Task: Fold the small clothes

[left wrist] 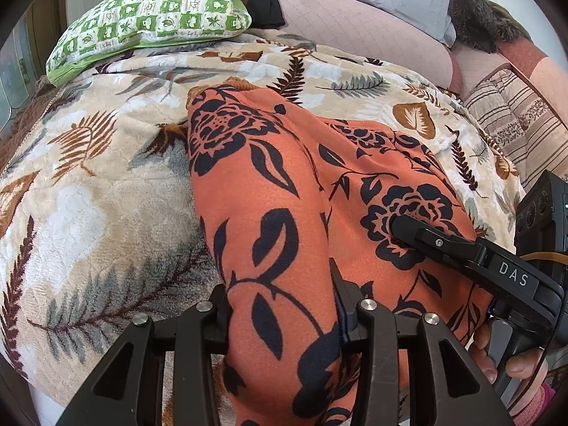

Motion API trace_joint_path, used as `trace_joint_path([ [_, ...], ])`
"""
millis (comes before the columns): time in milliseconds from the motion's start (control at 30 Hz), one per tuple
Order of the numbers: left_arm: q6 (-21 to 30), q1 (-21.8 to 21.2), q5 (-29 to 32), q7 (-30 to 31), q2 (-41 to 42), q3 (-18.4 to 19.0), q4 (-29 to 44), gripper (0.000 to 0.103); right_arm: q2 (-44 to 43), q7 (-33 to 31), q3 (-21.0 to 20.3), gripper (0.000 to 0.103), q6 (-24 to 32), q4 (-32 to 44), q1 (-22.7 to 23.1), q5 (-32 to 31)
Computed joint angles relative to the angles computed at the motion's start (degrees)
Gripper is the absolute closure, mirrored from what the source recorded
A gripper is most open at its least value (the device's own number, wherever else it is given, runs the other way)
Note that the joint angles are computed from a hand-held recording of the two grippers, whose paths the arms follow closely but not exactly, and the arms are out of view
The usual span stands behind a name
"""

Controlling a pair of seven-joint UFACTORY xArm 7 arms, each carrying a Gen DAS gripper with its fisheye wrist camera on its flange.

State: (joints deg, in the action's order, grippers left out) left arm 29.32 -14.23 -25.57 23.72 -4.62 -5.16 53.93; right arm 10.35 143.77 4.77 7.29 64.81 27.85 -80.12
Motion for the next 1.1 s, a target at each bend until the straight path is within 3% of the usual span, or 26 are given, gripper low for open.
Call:
trace_joint_path([
  [533,-0.10,0.66,3.36,-2.06,-1.02,0.22,-1.65,0.041,0.73,-7.13,-1.92,0.045,-0.55,-1.19,1.86,9.98],
  [733,-1.41,0.78,4.82,-1.94,-3.26,0.61,-3.81,0.038,-0.31,-17.88,-1.00,0.041,-0.70,-2.98,1.22,21.14],
  [833,-2.77,0.84,6.53,-2.64,-4.80,0.70,-5.17,0.037,-2.23,-25.79,0.18,0.039,3.12,-3.93,1.46,28.46],
  [1000,-5.29,0.93,9.54,-3.74,-7.26,1.25,-7.08,0.037,-6.64,-33.01,2.82,0.039,12.93,-3.95,1.50,31.39],
  [1100,-6.50,0.21,7.11,-1.98,-7.96,3.00,-7.14,0.037,-9.51,-35.91,5.14,0.039,19.80,-3.23,0.86,30.94],
])
